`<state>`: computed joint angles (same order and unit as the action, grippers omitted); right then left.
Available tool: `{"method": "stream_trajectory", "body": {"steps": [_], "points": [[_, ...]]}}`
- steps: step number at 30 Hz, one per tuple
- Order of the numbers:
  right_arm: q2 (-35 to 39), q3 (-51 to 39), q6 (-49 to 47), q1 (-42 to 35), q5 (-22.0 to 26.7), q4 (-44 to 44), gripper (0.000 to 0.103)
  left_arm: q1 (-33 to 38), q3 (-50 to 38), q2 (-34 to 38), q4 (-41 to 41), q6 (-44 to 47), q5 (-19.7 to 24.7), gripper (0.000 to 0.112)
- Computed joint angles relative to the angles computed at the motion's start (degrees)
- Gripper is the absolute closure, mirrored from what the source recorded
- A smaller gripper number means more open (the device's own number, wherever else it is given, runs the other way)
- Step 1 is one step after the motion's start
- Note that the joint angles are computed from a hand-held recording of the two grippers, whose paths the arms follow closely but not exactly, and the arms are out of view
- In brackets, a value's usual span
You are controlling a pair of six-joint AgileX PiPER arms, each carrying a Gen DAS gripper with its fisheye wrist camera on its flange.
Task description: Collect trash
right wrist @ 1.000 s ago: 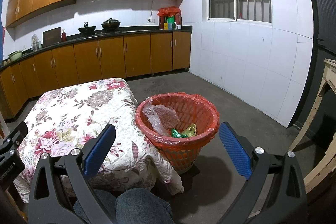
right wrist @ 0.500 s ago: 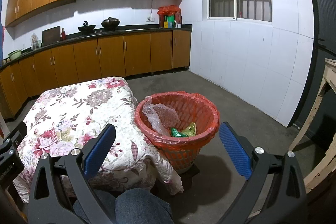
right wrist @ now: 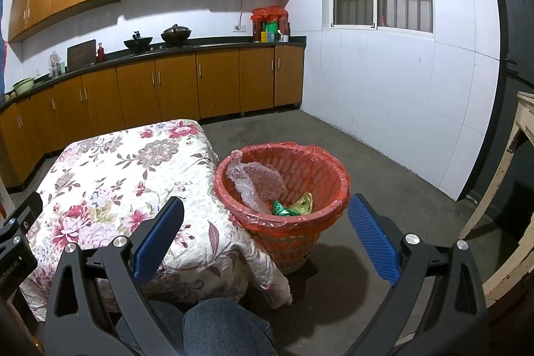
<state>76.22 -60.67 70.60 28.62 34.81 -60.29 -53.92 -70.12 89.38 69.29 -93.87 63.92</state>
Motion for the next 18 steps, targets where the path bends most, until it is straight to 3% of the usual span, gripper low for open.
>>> {"method": "stream_trajectory", "body": {"steps": [18], "points": [[-0.3, 0.7, 0.3, 0.1, 0.0, 0.0, 0.005, 0.4, -0.1, 0.1, -0.6, 0.3, -0.3, 0.013]]}}
